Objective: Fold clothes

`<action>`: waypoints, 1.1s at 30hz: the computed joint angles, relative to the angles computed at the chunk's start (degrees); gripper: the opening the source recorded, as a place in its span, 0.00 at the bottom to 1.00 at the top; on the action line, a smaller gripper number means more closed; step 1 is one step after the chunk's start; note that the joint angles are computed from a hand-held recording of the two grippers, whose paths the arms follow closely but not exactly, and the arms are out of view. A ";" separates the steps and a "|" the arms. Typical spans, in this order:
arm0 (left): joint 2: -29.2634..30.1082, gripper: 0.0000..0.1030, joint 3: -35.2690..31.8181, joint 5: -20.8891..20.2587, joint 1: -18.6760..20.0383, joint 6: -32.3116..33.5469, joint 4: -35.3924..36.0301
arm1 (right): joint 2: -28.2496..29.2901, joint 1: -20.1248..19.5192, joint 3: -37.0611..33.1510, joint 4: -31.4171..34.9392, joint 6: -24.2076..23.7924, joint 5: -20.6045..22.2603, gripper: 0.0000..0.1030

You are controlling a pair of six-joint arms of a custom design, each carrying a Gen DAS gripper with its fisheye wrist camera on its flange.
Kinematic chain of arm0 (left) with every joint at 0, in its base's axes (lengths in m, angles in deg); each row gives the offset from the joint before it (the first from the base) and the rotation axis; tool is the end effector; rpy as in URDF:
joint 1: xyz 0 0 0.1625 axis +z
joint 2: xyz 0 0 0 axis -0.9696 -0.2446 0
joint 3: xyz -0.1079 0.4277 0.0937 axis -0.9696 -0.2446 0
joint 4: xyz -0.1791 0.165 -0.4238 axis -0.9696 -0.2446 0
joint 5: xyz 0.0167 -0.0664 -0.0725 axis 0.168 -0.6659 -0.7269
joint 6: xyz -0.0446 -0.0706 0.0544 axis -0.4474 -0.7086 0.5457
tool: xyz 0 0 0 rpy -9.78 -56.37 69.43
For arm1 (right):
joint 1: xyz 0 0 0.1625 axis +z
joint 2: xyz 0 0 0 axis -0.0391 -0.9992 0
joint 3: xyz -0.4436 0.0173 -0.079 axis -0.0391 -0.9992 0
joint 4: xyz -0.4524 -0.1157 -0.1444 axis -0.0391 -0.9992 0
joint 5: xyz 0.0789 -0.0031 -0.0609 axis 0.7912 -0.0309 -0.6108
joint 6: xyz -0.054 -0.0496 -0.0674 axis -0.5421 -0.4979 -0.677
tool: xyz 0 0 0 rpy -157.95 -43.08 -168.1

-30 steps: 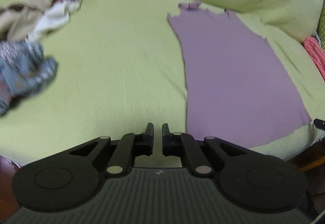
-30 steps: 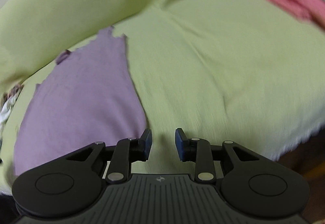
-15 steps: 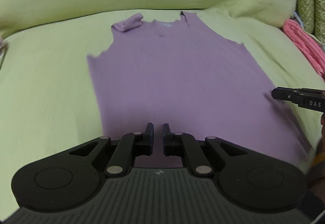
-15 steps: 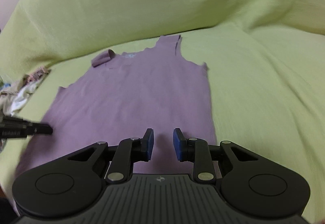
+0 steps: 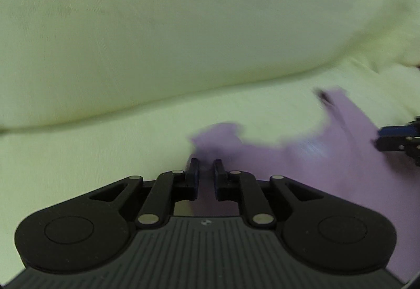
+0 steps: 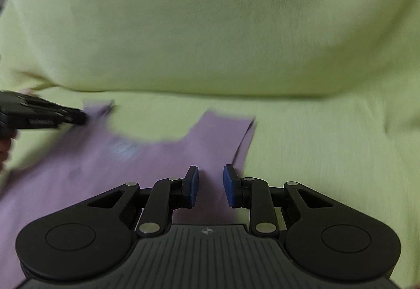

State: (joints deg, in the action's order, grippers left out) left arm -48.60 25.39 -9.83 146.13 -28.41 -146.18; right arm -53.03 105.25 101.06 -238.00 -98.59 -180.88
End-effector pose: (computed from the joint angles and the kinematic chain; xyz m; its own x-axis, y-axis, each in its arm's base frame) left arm -0.0700 -0.7273 0.2333 -0.5593 0.5047 -0.6576 0.7873 0.5718 -0.2308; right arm 0.2250 -0.6167 0.0572 -0.8016 -0.0517 0.5957 -0.4639 0.6824 -0.5650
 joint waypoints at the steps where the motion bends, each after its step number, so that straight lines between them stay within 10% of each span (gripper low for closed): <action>1: 2.04 0.10 -2.16 1.45 0.05 0.05 -1.48 | 0.79 -0.46 -1.93 0.22 -0.48 -0.56 0.26; 4: 4.59 0.09 -6.35 4.12 0.19 -2.50 -2.81 | 0.33 -1.43 -3.47 0.04 1.31 1.13 0.26; 11: -3.84 0.10 -2.61 -11.43 2.82 -7.72 9.84 | -0.92 -3.37 -1.81 4.38 2.48 8.54 0.25; 19: 5.47 0.14 -9.22 -0.91 0.93 -7.11 8.42 | 3.57 -2.44 -9.89 4.28 5.32 -1.57 0.19; 22: 5.43 0.14 -9.86 0.60 0.45 -10.31 7.07 | 0.43 -1.75 -5.24 0.91 7.39 0.54 0.20; 28: -7.39 0.21 0.30 1.38 -0.24 -16.51 11.66 | -6.73 1.96 11.35 -7.10 15.68 -0.19 0.34; 33: -23.83 0.32 16.59 10.00 -3.52 -21.31 16.69 | -9.15 9.02 21.74 -8.40 28.60 -6.59 0.40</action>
State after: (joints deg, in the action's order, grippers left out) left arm -72.44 41.98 0.16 142.61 -49.72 -129.49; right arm -62.18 114.26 122.80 -246.40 -70.00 -187.46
